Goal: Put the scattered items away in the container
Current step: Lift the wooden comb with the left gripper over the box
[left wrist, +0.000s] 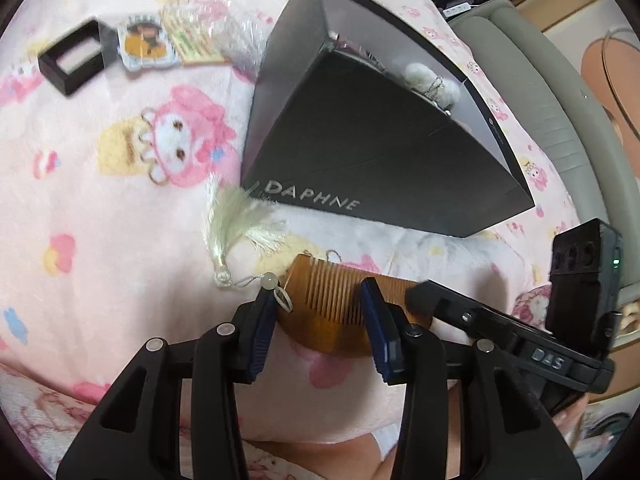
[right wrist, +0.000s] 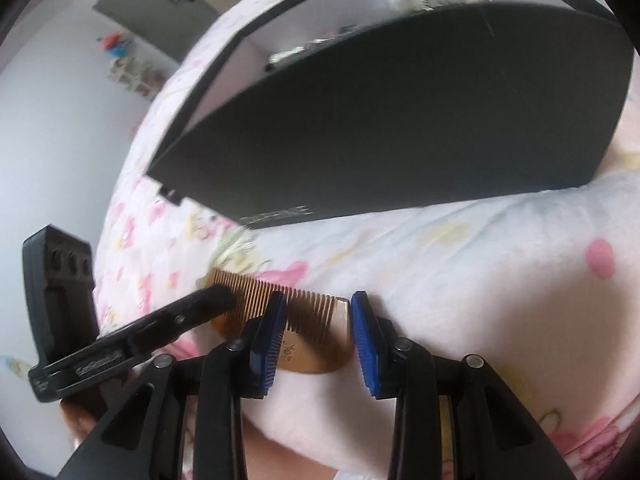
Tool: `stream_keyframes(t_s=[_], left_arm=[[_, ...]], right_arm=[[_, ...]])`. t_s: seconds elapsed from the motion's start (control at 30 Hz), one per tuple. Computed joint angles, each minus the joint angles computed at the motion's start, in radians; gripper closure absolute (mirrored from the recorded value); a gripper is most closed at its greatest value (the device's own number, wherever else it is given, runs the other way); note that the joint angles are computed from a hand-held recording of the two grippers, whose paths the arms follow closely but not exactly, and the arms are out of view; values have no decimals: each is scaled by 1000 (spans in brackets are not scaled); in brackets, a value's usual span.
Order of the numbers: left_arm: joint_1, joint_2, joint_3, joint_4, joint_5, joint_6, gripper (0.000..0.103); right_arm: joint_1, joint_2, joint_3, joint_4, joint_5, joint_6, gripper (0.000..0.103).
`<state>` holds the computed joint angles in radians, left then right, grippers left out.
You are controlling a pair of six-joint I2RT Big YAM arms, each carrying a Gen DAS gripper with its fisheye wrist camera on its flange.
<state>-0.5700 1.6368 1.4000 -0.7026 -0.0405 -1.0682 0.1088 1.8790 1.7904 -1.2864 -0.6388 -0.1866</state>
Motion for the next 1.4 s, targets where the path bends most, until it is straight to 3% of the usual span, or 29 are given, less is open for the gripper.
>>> stream_keyframes(t_s=[0.07,0.17,0.27,0.37,0.5,0.67,0.8,1.0,1.2,1.4], left_arm=[[5,-10,-3,-23,10,-26,62],[5,10,41,-145,-17,-53,58],[7,7,34,-129,-26,-62,54],[-2,34,47,-113,-74,-98,52],[18,17,17,-97,-35,-90,52],[22,31,23,-77,-1,-40,52],[22,56,46,-89,16,-30,51],[-5,76,95,-145,-28,30,53],[-17,51,88,-143,-59,-5,57],[-41,39,132,-203,-133,-34,57]], right_arm=[[-10,-6,-2,-16,-37,-17,73],[-18,-19,-21,12,-29,14,72],[-15,-23,-32,59,10,80,72],[-12,-22,-32,62,5,78,72],[2,5,0,-21,45,22,72],[8,-3,-8,-36,70,28,71],[21,-7,-18,-26,103,25,71],[38,-23,-44,0,107,-3,72],[22,-27,-39,-15,71,-16,76],[14,-31,-7,-42,40,-14,76]])
